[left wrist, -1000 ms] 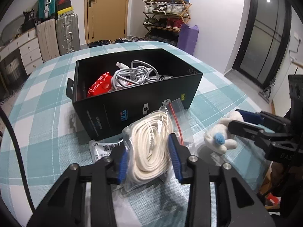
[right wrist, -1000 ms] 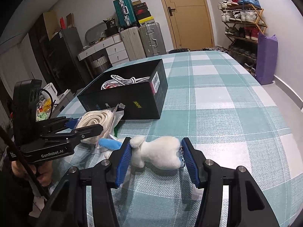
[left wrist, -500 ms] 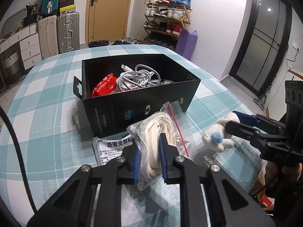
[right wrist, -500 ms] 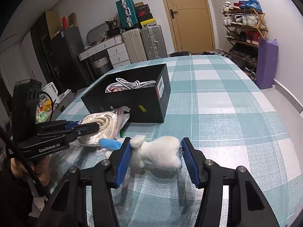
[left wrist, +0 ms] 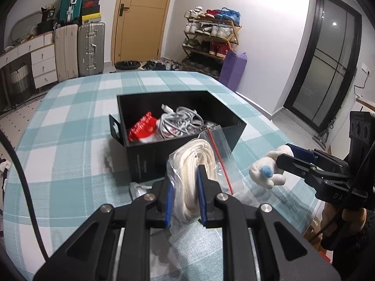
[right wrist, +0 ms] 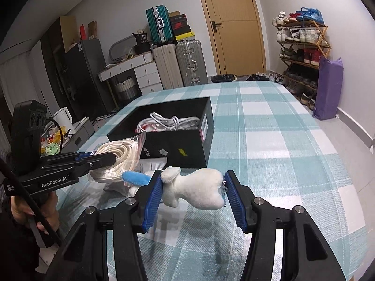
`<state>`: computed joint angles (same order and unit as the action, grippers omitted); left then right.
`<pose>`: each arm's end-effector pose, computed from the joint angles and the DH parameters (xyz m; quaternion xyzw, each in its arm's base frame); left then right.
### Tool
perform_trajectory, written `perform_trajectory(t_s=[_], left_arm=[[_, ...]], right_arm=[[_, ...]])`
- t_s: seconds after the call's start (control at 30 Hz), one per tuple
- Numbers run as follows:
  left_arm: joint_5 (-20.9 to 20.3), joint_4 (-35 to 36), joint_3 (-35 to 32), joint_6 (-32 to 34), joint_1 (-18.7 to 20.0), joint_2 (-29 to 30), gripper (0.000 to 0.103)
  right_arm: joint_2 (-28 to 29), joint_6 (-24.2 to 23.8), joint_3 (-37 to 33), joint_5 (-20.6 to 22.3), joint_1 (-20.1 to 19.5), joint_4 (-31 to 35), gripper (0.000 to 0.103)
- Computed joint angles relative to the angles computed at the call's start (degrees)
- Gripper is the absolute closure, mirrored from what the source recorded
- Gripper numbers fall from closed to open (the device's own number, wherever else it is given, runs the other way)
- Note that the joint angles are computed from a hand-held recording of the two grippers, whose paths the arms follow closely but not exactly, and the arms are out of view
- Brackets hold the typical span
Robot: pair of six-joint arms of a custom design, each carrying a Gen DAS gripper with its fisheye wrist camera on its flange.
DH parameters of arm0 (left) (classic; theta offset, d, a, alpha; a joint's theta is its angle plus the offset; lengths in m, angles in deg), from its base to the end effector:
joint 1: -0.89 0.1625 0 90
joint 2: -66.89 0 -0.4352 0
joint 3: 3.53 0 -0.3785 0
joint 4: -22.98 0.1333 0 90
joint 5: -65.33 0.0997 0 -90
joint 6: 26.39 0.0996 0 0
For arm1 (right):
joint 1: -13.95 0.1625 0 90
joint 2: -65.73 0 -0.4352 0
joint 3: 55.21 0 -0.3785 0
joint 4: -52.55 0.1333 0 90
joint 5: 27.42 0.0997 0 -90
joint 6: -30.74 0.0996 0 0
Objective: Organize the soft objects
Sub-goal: 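Carry the plush bunny and rope bag over the black box with both tools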
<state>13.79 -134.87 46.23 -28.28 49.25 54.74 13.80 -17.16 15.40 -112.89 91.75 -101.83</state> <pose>-0.4193 -0.7655 0.0059 0.2291 0.8864 -0.3466 0.2040 -0.0242 -0.7801 0.3859 0.2969 -0.8718 0.3541 0.1628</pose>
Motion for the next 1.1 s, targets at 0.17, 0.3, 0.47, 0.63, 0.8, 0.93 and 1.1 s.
perform_trajectory(t_s=[0.17, 0.3, 0.47, 0.63, 0.8, 0.93, 1.1], left_arm=[[0.9, -1.3, 0.0, 0.3, -0.2, -0.6, 0.087], [2.2, -2.1, -0.4, 0.5, -0.4, -0.8, 0.087], [3.7, -3.9, -1.1, 0.4, -0.4, -0.7, 0.087], [4.8, -3.9, -2.8, 0.7, -0.2, -0.1, 0.087], [5.4, -3.8, -5.0, 1.8, 0.1, 0.8, 0.087], [5.7, -2.7, -7.4, 2.7, 0.3, 1.7, 0.087], [5.8, -1.5, -10.7, 3.2, 0.6, 3.0, 0.087]], right_arm=[[0.0, -0.5, -0.7, 0.9, 0.6, -0.1, 0.049], [0.3, -0.8, -1.8, 1.9, 1.1, 0.3, 0.049], [0.8, -1.2, -3.2, 2.3, 1.7, 1.1, 0.049], [1.5, -2.3, -5.0, 2.6, 2.5, 1.6, 0.049], [3.0, -3.2, -7.7, 2.3, 3.4, 2.4, 0.049], [4.3, -4.0, -10.0, 2.0, 4.0, 3.2, 0.049], [6.0, -4.6, -12.9, 1.4, 4.8, 4.3, 0.049]])
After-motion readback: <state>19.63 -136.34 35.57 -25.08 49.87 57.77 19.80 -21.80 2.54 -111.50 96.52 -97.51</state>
